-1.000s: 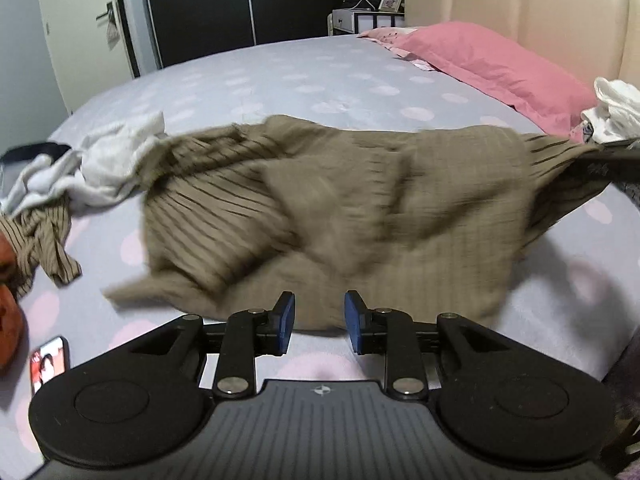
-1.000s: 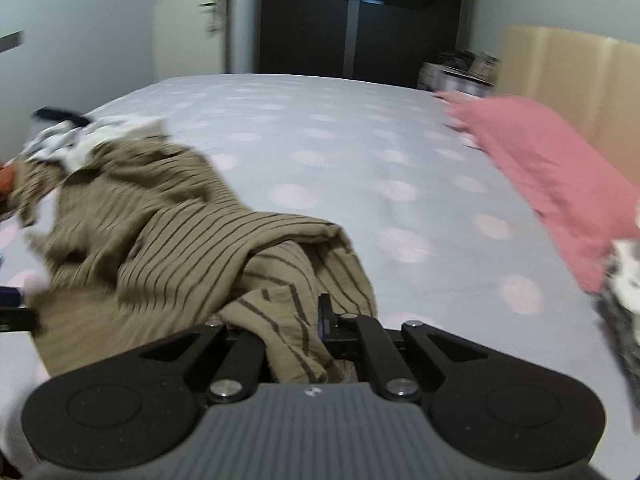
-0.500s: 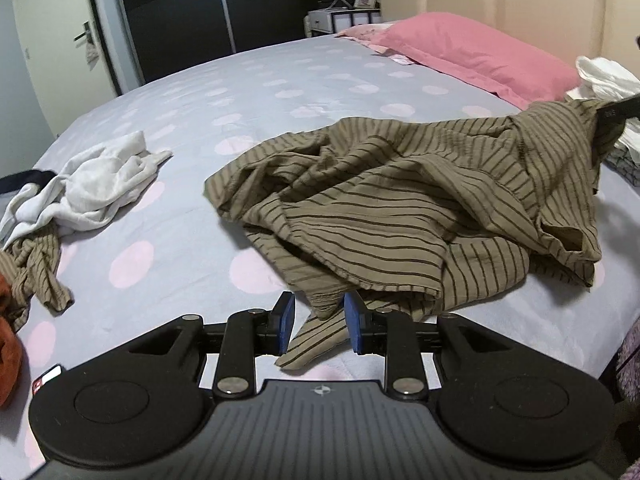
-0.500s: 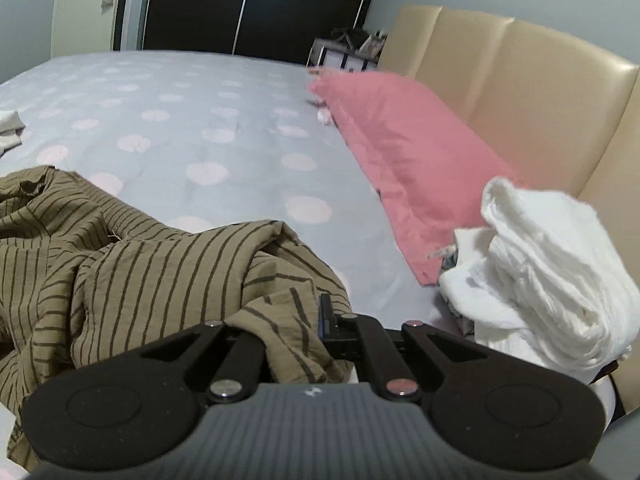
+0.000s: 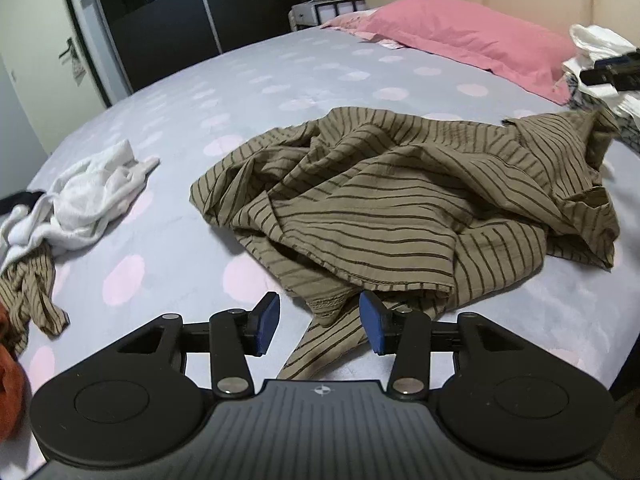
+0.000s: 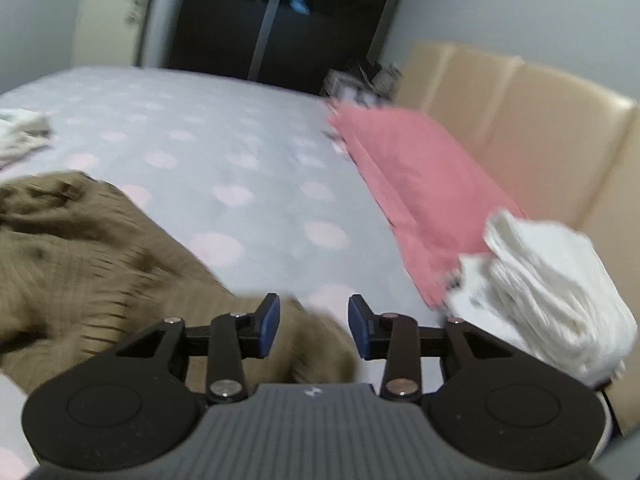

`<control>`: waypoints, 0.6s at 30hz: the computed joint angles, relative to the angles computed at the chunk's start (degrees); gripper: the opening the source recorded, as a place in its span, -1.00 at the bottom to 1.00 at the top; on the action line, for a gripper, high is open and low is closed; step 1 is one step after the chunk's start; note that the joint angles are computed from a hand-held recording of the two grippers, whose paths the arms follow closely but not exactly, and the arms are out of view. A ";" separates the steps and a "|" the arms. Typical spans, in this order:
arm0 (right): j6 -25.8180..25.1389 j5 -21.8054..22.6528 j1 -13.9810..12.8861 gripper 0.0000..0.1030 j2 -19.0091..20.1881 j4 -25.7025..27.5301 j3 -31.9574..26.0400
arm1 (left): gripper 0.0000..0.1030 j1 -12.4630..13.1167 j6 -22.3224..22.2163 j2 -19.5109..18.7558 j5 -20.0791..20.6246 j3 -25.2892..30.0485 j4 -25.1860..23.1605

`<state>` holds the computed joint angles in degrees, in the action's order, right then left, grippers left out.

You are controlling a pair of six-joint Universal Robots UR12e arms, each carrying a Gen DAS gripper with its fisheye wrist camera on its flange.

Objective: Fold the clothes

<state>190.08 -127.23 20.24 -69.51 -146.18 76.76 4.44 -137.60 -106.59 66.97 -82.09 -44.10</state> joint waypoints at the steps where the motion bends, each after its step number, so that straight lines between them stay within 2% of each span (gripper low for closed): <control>1: -1.30 2.36 0.27 -0.17 0.25 -0.85 -0.19 | -0.19 -0.03 -0.32 -0.09 0.38 0.10 -0.01; 4: -4.68 9.63 1.00 -0.17 1.20 -2.42 -1.05 | -0.19 -0.16 -0.80 -0.24 1.80 0.05 0.60; 7: -6.39 16.43 1.49 -0.17 2.41 -1.02 -2.54 | -0.19 -0.17 -1.17 -0.41 2.63 0.20 0.20; 9: -7.39 19.75 1.85 -0.14 3.31 0.81 -3.78 | -0.19 -0.17 -1.20 -0.48 2.86 0.29 -0.36; 12: -10.71 24.12 2.30 -0.01 4.37 3.31 -4.93 | -0.16 -0.27 -0.57 -0.65 3.31 0.44 -1.43; 18: -16.97 30.75 2.31 0.18 6.39 7.69 -6.81 | -0.13 -0.58 -0.86 -1.16 5.18 0.51 -0.83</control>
